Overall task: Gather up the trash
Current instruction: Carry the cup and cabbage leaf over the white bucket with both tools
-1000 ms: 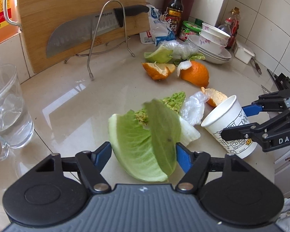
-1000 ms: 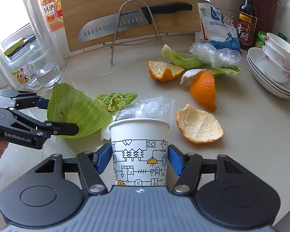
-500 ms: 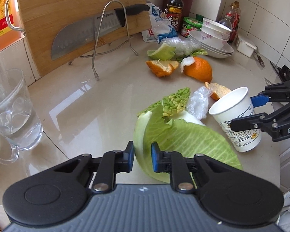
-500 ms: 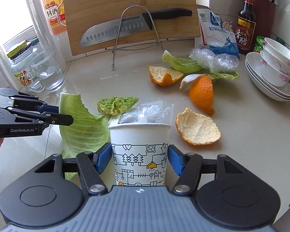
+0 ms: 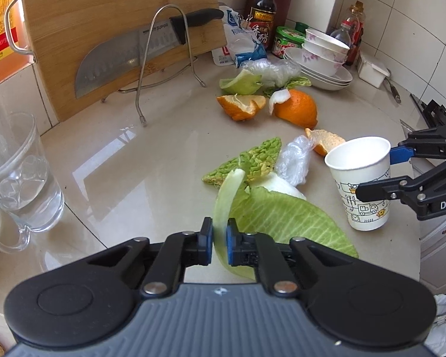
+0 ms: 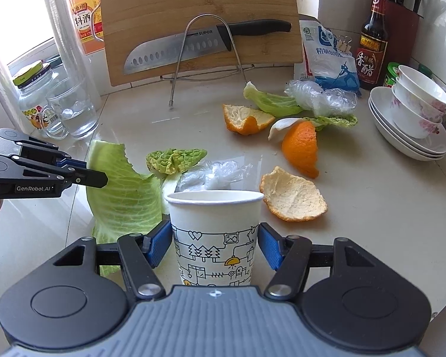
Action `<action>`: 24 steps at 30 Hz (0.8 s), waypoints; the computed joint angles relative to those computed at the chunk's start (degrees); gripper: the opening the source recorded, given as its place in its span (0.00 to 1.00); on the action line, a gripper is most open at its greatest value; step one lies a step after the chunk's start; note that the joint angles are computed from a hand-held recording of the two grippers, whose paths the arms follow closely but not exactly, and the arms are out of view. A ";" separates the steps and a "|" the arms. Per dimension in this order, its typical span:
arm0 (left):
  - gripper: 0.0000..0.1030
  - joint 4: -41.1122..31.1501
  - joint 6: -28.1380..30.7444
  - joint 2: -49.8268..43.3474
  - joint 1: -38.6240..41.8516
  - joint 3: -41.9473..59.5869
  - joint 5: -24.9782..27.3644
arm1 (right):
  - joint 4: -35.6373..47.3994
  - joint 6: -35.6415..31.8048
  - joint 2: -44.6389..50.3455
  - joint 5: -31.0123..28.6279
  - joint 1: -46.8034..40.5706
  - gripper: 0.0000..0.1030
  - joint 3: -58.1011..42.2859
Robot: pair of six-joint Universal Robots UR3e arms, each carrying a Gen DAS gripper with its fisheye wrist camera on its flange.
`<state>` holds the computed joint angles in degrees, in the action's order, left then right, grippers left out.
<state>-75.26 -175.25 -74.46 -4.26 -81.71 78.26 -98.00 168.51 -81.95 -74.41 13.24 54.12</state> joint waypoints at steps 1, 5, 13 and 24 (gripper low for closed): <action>0.07 -0.60 0.01 -0.24 -0.61 0.94 0.55 | 0.14 -0.39 -0.58 0.25 -0.32 0.66 0.40; 0.07 -3.13 -0.72 -1.39 -3.07 4.93 2.88 | 0.45 -2.08 -3.54 1.14 -1.62 0.66 2.89; 0.07 -7.72 -2.19 -5.08 -8.91 14.50 5.94 | 2.50 -5.11 -10.22 4.32 -5.78 0.66 7.89; 0.07 -10.72 -3.12 -16.54 -19.80 30.03 6.34 | 8.82 -9.44 -23.36 7.28 -16.09 0.66 15.79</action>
<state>-85.98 -178.37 -91.00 -24.05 -51.68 84.60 -89.18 159.07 -105.32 -67.13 -2.85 69.91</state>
